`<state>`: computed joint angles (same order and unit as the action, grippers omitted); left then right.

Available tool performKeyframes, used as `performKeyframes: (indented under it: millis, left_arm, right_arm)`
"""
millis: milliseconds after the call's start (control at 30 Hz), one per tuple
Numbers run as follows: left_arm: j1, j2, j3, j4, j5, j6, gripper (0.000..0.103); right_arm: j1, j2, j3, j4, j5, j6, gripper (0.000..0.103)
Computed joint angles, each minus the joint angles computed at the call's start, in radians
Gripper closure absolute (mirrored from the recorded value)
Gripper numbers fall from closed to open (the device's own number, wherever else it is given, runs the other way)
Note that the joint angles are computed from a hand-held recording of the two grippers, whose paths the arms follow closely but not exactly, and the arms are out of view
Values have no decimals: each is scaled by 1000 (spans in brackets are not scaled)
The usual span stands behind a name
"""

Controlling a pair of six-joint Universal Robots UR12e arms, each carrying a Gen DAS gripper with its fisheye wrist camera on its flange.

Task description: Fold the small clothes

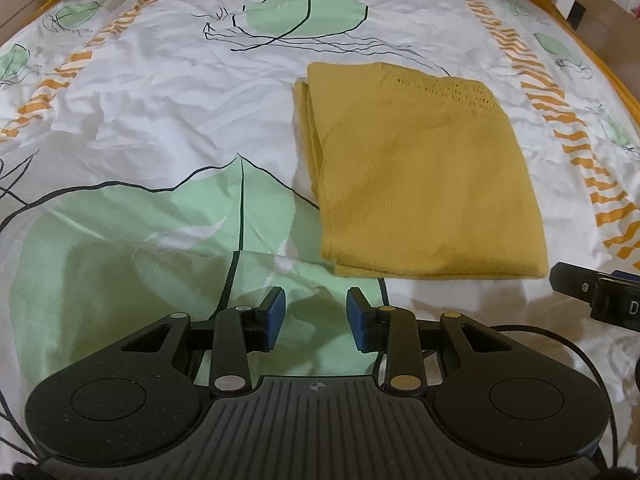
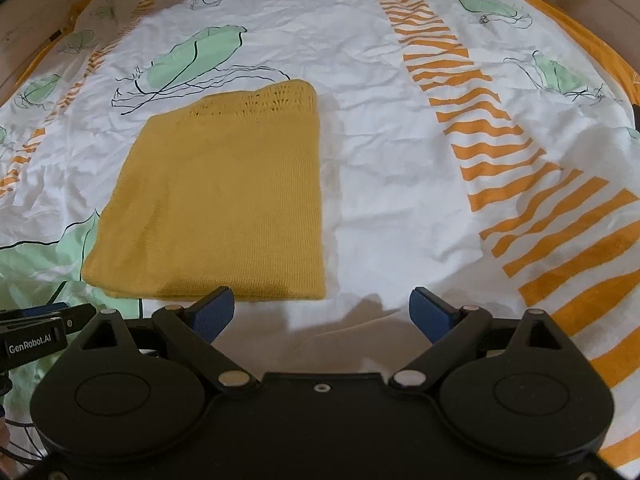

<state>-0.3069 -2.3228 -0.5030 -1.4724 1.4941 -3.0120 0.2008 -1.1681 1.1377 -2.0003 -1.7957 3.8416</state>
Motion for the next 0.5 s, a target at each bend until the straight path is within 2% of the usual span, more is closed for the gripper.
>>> performKeyframes:
  millis: [500]
  left_arm:
    - [-5,-26,47,-37,2,15,70]
  right_arm:
    - [-11,5,-1,4,30,2,8]
